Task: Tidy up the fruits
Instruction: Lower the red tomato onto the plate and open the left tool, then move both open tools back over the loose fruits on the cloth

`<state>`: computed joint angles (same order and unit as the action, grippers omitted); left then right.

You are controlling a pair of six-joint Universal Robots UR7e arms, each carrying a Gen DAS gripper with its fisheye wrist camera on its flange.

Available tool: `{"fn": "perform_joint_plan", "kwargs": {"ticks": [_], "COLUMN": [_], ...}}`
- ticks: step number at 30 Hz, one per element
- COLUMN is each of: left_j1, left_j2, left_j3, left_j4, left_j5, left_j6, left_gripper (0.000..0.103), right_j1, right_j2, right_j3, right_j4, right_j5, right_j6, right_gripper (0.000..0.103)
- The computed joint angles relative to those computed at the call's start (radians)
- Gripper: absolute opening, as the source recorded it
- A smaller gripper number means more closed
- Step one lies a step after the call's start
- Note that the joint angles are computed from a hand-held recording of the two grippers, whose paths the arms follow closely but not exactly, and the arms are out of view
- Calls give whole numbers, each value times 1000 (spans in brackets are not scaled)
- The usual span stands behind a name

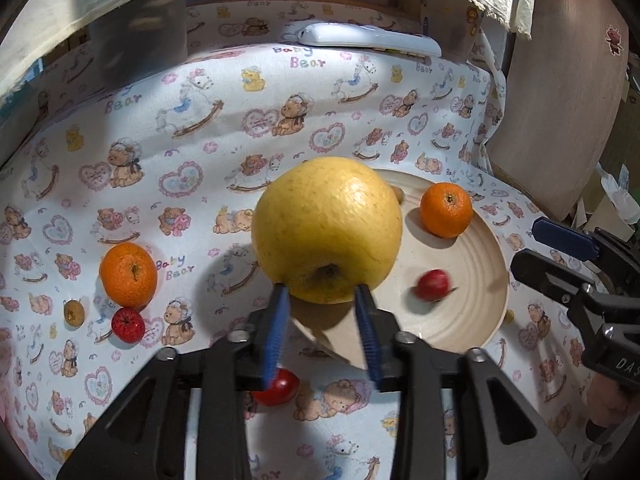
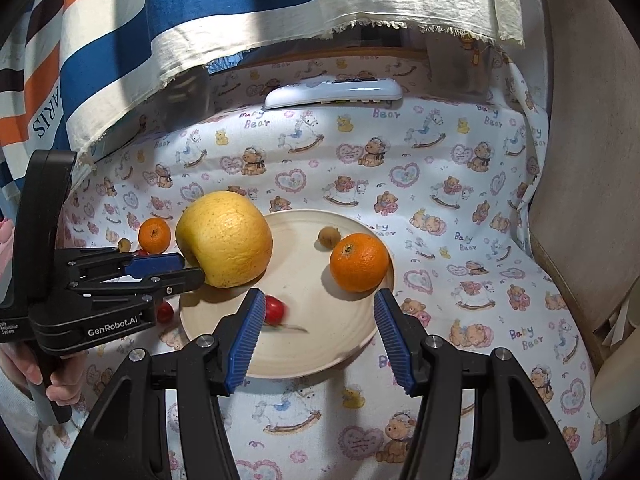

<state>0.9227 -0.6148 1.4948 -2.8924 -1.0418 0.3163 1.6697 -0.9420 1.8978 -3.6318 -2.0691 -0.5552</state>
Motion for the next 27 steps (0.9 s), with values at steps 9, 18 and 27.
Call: {"fn": "perform_joint_plan", "kwargs": {"ticks": [9, 18, 27], "left_j1": [-14, -21, -2], "left_j2": [-57, -122, -194], "left_j3": [127, 269, 379], "left_j4": [-228, -580, -795], "left_j5": [22, 17, 13], "left_j6": [94, 208, 277], "left_gripper": [63, 92, 101], "right_j1": [0, -3, 5], "right_j2": [-4, 12, 53], "right_j3": [19, 38, 61], "right_j4": [-66, -189, -376], "right_j5": [43, 104, 181], "right_j6": [-14, -52, -174], "right_gripper": [63, 77, 85]}}
